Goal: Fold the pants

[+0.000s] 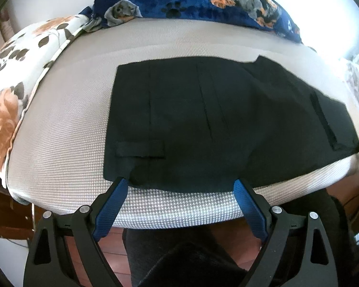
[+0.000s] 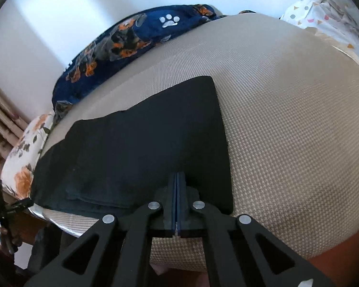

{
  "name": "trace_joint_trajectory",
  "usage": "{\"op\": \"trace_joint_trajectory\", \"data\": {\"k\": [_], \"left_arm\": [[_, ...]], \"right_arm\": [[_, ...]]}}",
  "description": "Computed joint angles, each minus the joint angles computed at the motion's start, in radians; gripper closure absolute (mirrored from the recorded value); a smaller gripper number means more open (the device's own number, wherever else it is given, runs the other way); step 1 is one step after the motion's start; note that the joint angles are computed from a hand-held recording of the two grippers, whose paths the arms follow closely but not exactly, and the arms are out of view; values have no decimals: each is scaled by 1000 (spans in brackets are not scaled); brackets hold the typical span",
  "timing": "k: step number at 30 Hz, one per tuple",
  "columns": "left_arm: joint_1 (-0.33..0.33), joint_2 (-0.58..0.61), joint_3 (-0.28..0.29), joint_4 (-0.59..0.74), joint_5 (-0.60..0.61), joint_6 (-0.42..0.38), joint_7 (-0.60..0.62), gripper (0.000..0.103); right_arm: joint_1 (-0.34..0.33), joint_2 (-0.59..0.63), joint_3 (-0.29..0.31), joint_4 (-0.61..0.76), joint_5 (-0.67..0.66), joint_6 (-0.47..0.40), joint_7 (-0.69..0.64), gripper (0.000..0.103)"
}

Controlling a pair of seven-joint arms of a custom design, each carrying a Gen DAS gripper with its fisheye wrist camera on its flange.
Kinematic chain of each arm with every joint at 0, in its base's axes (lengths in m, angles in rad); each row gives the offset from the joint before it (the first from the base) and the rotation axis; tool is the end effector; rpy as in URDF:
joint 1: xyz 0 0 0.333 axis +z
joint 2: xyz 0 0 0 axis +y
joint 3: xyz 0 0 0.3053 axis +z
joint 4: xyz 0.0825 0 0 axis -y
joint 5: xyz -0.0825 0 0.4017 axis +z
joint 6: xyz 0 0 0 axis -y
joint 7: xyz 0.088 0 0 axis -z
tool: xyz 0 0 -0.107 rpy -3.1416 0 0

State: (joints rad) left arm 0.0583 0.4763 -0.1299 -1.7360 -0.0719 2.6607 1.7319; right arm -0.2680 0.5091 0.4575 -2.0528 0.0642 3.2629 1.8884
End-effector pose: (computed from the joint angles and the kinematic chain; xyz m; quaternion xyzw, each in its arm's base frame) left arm 0.7091 -0.0384 0.3362 -0.6353 0.7375 -0.1881 0.1306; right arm 0.6423 0.0960 0.2724 -0.5384 0.7547 -0.0975 0.3618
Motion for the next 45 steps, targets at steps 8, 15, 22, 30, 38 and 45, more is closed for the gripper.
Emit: {"op": "trace_joint_trajectory", "data": {"k": [8, 15, 22, 30, 38, 45], "left_arm": [[153, -9, -56, 41, -254, -40, 34, 13], [250, 39, -101, 116, -473, -217, 208, 16], [292, 171, -111, 260, -635, -459, 207, 36], [269, 250, -121, 354, -631, -409, 259, 46], [289, 280, -144, 370, -635, -400, 316, 74], [241, 98, -162, 166, -650, -146, 482, 78]], "right_arm": [[57, -27, -62, -5, -23, -29, 37, 96], [6, -39, 30, 32, 40, -34, -29, 92], [3, -15, 175, 137, 12, -49, -170, 56], [80, 87, 204, 265, 62, -135, -297, 53], [0, 159, 304, 273, 218, -150, -382, 46], [-29, 250, 385, 346, 312, -181, -492, 44]]}}
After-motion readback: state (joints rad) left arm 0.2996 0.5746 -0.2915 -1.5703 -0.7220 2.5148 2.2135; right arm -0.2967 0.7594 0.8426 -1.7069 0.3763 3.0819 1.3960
